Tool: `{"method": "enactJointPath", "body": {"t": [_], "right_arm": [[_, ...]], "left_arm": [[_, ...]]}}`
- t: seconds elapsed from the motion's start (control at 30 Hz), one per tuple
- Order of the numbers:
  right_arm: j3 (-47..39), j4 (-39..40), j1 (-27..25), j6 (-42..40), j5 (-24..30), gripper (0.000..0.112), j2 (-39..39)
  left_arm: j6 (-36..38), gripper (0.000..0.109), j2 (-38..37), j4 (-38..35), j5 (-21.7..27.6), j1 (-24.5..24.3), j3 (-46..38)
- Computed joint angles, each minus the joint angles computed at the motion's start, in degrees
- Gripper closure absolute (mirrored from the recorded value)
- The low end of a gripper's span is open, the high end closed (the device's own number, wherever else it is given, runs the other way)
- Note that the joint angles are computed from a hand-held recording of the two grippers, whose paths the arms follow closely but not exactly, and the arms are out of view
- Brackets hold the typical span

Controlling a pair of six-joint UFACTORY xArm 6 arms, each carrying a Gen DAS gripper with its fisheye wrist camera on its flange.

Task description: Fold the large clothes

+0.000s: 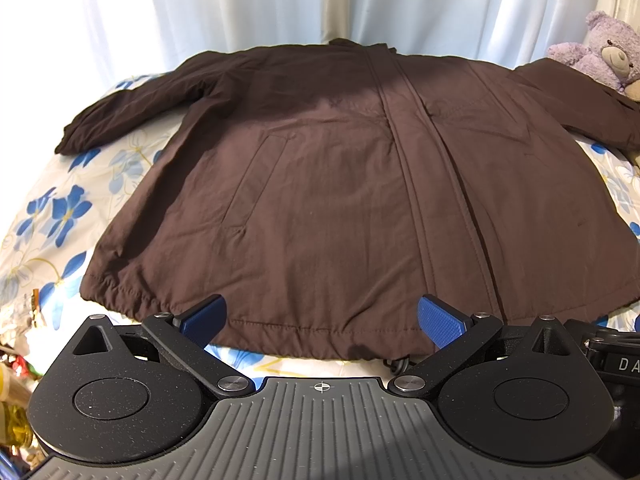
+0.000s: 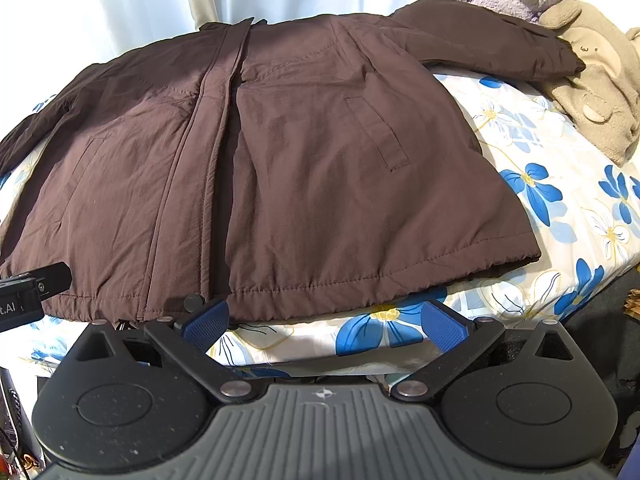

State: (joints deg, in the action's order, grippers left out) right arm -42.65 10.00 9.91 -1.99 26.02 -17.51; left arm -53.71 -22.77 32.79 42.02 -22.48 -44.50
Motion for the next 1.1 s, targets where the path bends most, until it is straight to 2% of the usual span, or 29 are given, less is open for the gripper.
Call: {"method": "enactJointPath", "body": {"t": [0.7, 1.1], "right_arm": [[-0.1, 0.7, 0.1, 0.3, 0.0, 0.010, 0.0], [0.0, 3.7, -0.2, -1.2, -0.2, 0.010, -0.1]], "left_arm": [[-0.2, 0.006, 0.3, 0.0, -0.1, 0.0, 0.0], [0.2, 0.006, 0.4, -0.4, -0.5, 0.2, 0.4]]}}
